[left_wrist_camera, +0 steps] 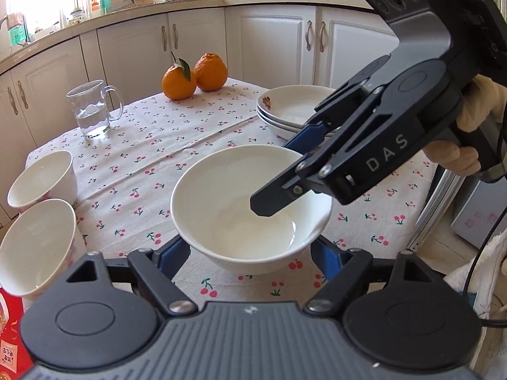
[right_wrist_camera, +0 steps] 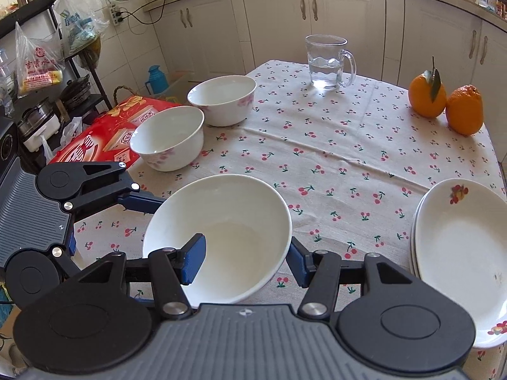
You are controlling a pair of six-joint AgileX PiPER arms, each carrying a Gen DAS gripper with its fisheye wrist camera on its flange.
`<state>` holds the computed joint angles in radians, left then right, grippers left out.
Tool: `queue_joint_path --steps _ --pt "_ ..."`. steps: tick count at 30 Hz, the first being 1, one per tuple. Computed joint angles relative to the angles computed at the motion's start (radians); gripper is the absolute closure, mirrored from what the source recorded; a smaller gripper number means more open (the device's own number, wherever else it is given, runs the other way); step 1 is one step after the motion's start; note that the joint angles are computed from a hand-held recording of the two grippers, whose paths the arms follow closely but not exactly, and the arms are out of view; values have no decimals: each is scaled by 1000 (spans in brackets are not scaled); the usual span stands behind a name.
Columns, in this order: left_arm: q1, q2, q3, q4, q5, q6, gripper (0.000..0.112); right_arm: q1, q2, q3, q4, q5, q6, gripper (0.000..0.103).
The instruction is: Organize plates and bowls
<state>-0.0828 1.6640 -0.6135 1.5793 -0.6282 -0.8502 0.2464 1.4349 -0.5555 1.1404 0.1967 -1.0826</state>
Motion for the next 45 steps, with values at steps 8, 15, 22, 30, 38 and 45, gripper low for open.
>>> queue_joint_path --steps 8,15,22,30,38,45 --pt "-29 26 -17 -10 16 -9 29 -28 22 0 49 2 -62 42" --pt "-38 45 -30 -9 15 -28 29 -38 31 0 64 2 -80 42" --pt "-36 49 -21 -42 6 15 28 -44 40 4 113 4 -130 37" --pt "12 15 23 -46 -28 20 20 -12 8 21 281 -20 -310 10" --pt "128 -84 132 -151 -62 98 15 56 -2 17 365 -86 -372 2" --pt "232 -91 142 -155 -65 109 13 121 14 -30 133 -112 -138 0"
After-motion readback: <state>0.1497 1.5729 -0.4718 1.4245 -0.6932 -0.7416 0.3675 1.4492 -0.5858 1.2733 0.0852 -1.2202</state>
